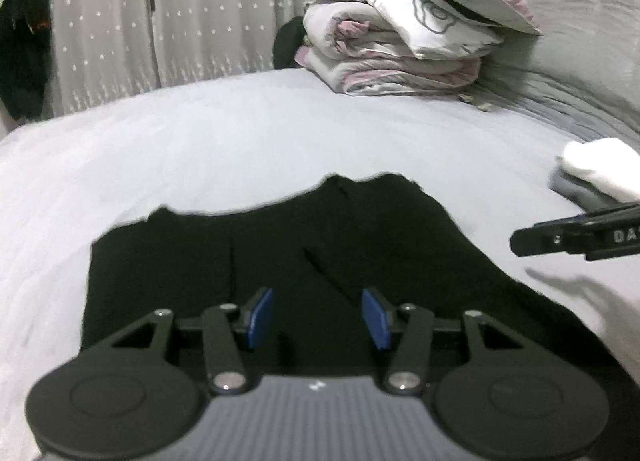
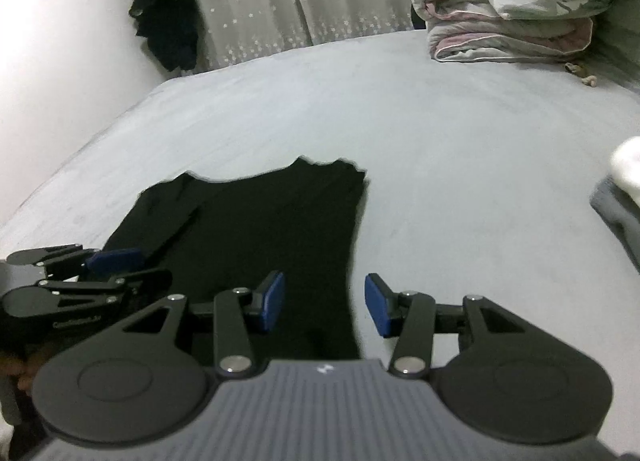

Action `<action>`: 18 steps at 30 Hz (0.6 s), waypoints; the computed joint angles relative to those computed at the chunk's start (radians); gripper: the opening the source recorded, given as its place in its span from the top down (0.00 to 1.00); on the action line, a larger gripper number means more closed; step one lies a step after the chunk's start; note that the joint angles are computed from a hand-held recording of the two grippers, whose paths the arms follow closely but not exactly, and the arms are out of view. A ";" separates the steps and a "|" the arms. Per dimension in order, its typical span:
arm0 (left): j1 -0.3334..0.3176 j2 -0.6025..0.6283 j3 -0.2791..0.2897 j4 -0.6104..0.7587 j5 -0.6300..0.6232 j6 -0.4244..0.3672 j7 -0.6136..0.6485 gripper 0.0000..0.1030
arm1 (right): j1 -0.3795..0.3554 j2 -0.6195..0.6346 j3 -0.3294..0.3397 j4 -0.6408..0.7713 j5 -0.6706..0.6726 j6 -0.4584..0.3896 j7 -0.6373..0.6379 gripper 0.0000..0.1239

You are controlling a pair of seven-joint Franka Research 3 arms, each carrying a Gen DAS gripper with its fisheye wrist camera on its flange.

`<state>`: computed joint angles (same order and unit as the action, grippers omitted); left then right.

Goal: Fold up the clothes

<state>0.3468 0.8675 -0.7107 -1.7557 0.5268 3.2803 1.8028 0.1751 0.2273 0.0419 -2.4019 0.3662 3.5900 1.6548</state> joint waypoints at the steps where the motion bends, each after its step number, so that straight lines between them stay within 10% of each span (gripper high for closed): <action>1: -0.043 0.024 0.028 0.052 -0.009 -0.002 -0.001 0.51 | -0.046 0.025 0.017 0.020 -0.065 0.006 0.045 0.60; 6: -0.090 0.167 -0.017 0.245 -0.054 -0.090 0.063 0.52 | -0.205 0.135 0.081 0.135 -0.287 0.015 0.192 0.60; 12: -0.038 0.278 -0.148 0.303 -0.125 -0.164 0.192 0.98 | -0.305 0.266 0.141 0.270 -0.407 0.024 0.278 0.60; 18: -0.017 0.323 -0.215 0.300 -0.163 -0.066 0.273 0.98 | -0.288 0.295 0.125 0.301 -0.402 0.048 0.264 0.60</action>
<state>0.3298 1.1907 -0.9260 -1.4559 0.3638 3.2145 2.0756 -0.1126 0.5223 0.1665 -2.1006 -0.0360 3.6379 1.9184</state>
